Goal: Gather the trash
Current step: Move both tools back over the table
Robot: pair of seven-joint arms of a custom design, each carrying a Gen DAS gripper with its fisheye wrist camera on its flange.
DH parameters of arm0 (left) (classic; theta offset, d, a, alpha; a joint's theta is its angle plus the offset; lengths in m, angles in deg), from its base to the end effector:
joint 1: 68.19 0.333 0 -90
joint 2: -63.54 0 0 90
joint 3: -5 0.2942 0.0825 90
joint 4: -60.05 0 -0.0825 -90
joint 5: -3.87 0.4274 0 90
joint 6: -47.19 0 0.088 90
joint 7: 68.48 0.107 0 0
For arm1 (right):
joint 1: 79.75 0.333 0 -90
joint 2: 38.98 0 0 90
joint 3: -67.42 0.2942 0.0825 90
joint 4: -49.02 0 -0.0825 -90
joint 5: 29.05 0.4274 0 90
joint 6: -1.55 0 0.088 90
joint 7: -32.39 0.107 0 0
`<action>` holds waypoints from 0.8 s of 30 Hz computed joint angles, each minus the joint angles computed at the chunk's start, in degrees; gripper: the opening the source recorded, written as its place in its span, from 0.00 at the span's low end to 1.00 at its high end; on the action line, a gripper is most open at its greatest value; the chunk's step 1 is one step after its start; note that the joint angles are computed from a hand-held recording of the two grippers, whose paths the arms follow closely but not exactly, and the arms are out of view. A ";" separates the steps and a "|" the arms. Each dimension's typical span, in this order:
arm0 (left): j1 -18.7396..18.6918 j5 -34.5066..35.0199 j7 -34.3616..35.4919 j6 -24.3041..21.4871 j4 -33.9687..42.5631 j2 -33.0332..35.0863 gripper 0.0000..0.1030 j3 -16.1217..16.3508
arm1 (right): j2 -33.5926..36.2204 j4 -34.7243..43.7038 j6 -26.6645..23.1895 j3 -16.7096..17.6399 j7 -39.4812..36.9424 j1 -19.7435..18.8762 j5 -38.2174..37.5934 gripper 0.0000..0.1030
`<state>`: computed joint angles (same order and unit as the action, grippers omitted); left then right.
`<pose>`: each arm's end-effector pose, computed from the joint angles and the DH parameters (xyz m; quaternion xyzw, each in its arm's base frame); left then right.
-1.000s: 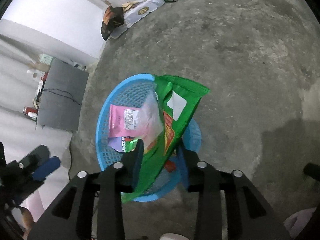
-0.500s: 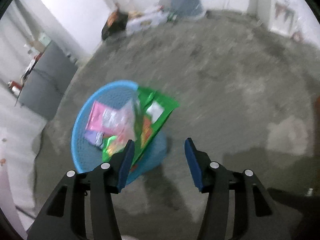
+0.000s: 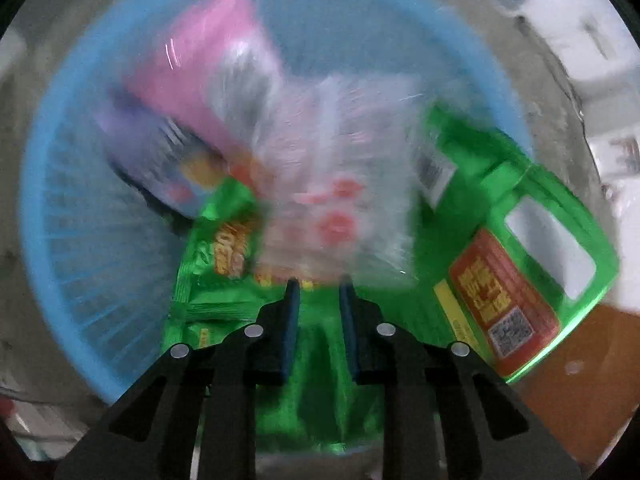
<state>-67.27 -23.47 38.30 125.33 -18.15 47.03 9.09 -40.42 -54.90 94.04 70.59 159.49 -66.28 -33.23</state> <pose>0.4435 -0.0085 0.8489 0.5423 -0.7955 0.2701 0.0148 0.5562 0.1586 0.4970 0.5716 -0.8151 0.0079 0.0942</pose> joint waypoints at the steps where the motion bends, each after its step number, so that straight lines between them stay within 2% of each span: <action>1: 0.54 0.48 -0.06 -0.09 0.09 -0.18 0.59 0.54 | 4.21 4.01 -3.18 0.14 -1.29 0.15 -0.70 0.20; 3: 1.55 1.06 -0.39 0.00 0.65 -0.17 0.59 1.51 | 9.85 9.59 -6.49 -0.22 -3.91 0.56 -0.27 0.20; 6: 2.62 1.20 -1.02 0.02 2.13 0.66 0.59 2.33 | 15.85 15.23 -9.67 -1.73 -3.81 -0.43 6.83 0.20; 10: 4.05 1.33 -1.18 0.68 3.35 1.45 0.60 2.80 | 17.90 17.07 -11.49 -2.78 -3.86 -0.18 6.67 0.22; 11: 4.29 1.04 -1.21 0.61 3.61 1.67 0.60 2.95 | 17.43 16.57 -11.22 -2.90 -4.05 -0.24 6.90 0.25; 12: 4.45 0.76 -1.31 0.56 3.73 1.81 0.60 2.95 | 15.91 14.85 -10.14 -2.97 -4.13 -0.43 7.79 0.28; 14: 4.86 -0.06 -1.62 0.49 3.28 1.55 0.60 3.17 | 12.76 12.29 -7.74 -2.82 -4.02 -0.58 8.97 0.44; 16: 5.08 -0.88 -1.70 0.15 2.67 1.21 0.60 3.44 | 9.35 9.89 -6.72 -2.71 -4.74 -0.72 8.55 0.50; 18: 5.12 -1.58 -2.09 -0.32 2.10 0.62 0.60 3.48 | 5.07 6.89 -4.31 -2.55 -5.31 -1.08 9.10 0.53; 20: 5.12 -2.53 -1.91 -0.85 1.84 -0.01 0.60 4.01 | -0.98 2.43 1.09 -2.39 -6.53 -1.71 11.18 0.59; 24: 5.17 -4.17 -1.64 -0.07 0.62 -2.33 0.61 5.41 | -10.05 -3.13 8.22 -1.64 -6.60 -2.60 12.63 0.63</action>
